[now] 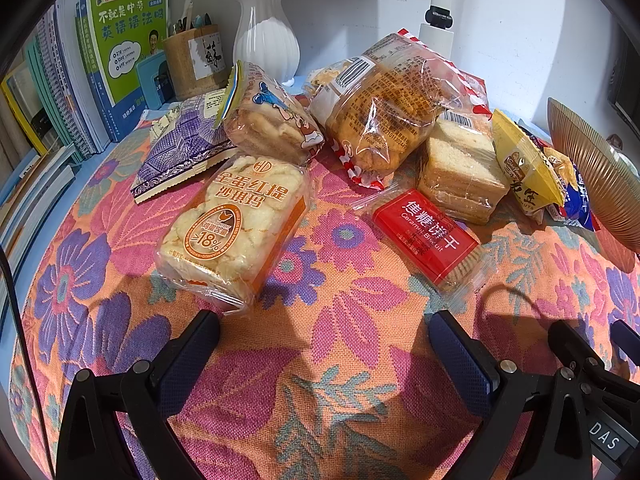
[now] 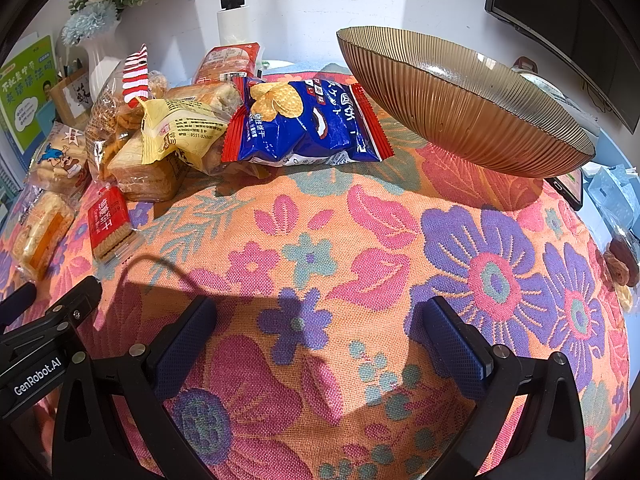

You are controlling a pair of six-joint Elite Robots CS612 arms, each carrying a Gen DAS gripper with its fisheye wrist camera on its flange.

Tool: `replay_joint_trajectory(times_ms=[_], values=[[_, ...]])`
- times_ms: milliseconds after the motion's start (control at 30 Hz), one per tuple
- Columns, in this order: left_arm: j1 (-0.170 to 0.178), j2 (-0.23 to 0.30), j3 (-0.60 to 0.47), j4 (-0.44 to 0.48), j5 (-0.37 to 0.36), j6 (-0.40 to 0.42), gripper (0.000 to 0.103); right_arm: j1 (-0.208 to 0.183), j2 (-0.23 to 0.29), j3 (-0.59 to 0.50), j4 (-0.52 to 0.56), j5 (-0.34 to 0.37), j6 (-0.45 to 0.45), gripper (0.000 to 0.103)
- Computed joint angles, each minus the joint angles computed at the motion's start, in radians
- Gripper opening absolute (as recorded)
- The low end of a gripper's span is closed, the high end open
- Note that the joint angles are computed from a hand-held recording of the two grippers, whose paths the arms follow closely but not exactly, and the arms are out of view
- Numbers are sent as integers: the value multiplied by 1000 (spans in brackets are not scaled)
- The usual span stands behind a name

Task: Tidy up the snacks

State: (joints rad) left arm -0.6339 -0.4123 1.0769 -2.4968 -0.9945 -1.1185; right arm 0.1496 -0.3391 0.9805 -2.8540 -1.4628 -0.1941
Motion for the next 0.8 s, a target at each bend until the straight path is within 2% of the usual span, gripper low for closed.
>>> replay_joint_trajectory(times_ms=[267,367,433,500,567,700,767,800], values=[[9,-3,-2,-2,-44,31,103,1,3,-6,4,-3,6,103],[17,-9,3,1,-70,58,103,-3,-5,-7,53,8,-7,103],[22,-16,22,-37,-97,108,103,-6,-14,-9,105,27,-50,103],[24,-25,47,-90,-106,124,103,-12,-26,14,101,49,-80,103],[21,-36,81,-149,-93,118,103,-14,-32,32,88,55,-96,103],[4,-66,164,-287,29,96,103,-15,-54,84,21,83,-136,102],[0,-80,196,-329,74,107,103,-19,-71,142,-104,101,-144,102],[-4,-90,219,-357,108,115,103,-20,-78,176,-208,116,-148,103]])
